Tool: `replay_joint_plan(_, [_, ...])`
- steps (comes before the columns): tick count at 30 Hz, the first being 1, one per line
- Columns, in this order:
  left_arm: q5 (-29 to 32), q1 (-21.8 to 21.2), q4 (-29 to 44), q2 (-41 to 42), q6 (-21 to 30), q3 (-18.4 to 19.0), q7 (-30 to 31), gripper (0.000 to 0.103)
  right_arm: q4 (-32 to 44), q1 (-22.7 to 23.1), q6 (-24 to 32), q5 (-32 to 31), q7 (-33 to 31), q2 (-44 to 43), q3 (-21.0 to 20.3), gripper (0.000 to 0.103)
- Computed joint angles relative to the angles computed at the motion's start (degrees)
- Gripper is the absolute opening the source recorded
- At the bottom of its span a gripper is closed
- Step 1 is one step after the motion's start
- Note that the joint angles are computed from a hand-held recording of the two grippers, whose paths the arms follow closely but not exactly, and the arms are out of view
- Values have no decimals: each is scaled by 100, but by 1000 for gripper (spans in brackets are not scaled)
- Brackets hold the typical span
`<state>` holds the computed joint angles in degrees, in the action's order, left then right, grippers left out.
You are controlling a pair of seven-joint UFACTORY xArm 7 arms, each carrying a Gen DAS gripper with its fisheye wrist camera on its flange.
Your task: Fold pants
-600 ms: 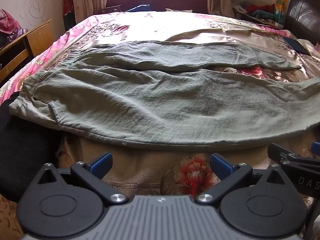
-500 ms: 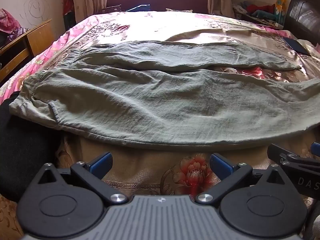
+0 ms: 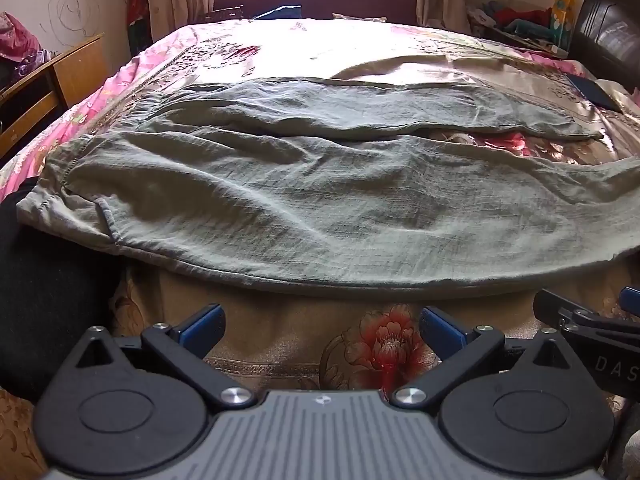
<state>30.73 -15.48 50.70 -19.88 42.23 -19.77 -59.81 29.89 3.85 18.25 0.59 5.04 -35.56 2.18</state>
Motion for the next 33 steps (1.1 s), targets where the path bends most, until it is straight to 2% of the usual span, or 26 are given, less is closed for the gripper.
replay_joint_plan(33, [-188,5,-36,-59,0,25,50,103,12,22,54,-28,6,14,13,101])
